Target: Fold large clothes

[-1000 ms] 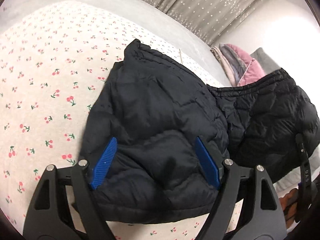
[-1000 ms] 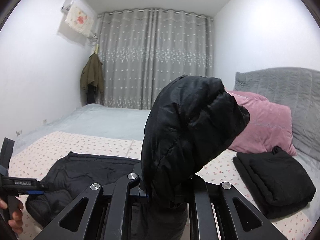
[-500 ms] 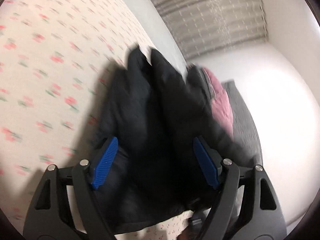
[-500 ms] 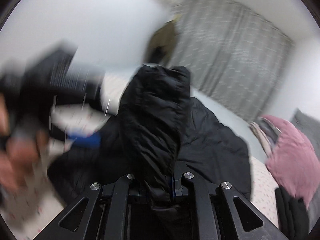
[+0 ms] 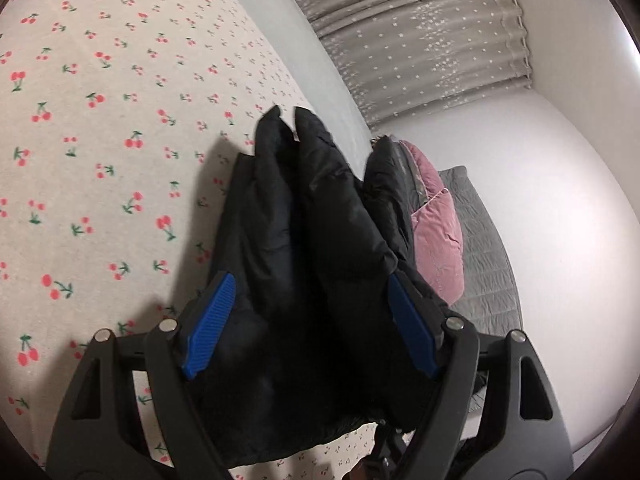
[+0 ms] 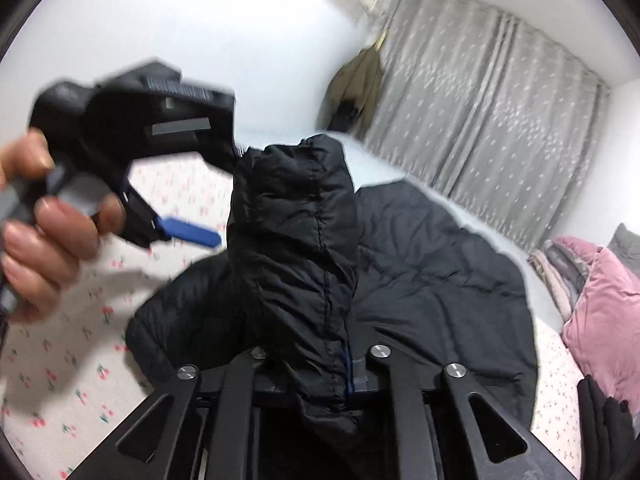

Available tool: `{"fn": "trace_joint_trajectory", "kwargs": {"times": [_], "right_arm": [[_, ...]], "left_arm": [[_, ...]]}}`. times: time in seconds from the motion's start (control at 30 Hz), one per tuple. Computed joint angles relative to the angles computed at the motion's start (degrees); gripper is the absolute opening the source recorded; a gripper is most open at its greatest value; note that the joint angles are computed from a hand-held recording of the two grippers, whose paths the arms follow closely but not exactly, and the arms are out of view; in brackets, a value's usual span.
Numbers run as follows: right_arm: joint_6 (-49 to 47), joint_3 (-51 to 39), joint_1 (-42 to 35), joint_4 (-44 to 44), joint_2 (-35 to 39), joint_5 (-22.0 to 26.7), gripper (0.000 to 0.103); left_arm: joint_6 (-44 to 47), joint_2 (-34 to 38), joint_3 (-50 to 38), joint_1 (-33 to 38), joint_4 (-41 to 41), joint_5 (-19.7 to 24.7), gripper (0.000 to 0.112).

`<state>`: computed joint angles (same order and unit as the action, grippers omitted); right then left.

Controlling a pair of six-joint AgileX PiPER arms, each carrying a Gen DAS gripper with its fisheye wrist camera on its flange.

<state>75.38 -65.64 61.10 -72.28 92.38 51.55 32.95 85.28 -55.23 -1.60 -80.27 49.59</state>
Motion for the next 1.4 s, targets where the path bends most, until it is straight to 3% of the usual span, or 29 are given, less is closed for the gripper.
{"fn": "trace_joint_trajectory", "kwargs": {"times": [0.07,0.3,0.43,0.53,0.63,0.7,0.73,0.77,0.83,0.93,1.0,1.07,1.17,1.33,1.4], "right_arm": [[0.73,0.19,1.53,-1.19,0.46,1.64,0.014],[-7.25,-2.09,-1.45,4.63,6.46,-3.55,0.015],[-13.14,-2.21,-5.99,11.34,5.95,-9.35,0.018],[-16.62,-1.53,-9.14,15.52,4.72,-13.44,0.021],[-24.93,-1.62,-11.73,23.93,1.78,-14.87,0.036],[-32.16,-0.65,-13.57,34.21,-3.28,-16.62,0.056],[-36.56,1.19,-15.26,39.94,-6.78,-19.81,0.073],[-41.06,3.01,-16.78,45.35,-10.07,-22.47,0.078],[-50.54,6.66,-19.7,54.83,-16.7,-26.19,0.078],[-60.87,9.4,-27.64,71.13,-23.84,-28.68,0.077],[-68.27,9.95,-34.66,82.59,-24.74,-29.6,0.064],[-72.64,7.99,-41.23,90.32,-21.99,-26.25,0.047],[-69.04,7.04,-39.53,89.11,-15.94,-24.56,0.043],[-52.25,5.73,-28.2,63.0,-8.47,-26.09,0.043],[-47.94,4.5,-26.41,58.75,-5.96,-24.75,0.043]], "left_arm": [[-0.65,0.05,-0.16,0.14,0.29,-0.66,0.078],[-2.4,2.76,-0.52,0.89,1.03,-0.17,0.078],[1.27,-0.64,1.39,2.1,-3.95,-1.35,0.078],[-2.18,-1.88,-1.29,-1.9,3.06,-4.58,0.078],[-6.5,-3.11,-4.12,-5.9,11.99,-8.7,0.078],[-9.84,-3.59,-5.33,-7.21,17.22,-10.67,0.078],[-10.87,-3.58,-5.78,-7.49,18.94,-10.97,0.078],[-10.51,-3.46,-5.87,-7.36,19.39,-10.46,0.078],[-11.25,-2.71,-6.72,-7.61,21.0,-9.5,0.078],[-18.3,-1.9,-8.68,-9.52,29.69,-9.83,0.078],[-22.56,-1.71,-9.48,-10.03,33.91,-10.62,0.078],[-21.69,-2.54,-8.66,-9.38,32.92,-11.35,0.078],[-19.27,-3.94,-8.14,-9.0,30.87,-11.48,0.078],[-25.37,-5.0,-10.32,-13.34,39.44,-13.37,0.078],[-29.55,-5.51,-11.83,-16.3,44.94,-14.64,0.078]]}}
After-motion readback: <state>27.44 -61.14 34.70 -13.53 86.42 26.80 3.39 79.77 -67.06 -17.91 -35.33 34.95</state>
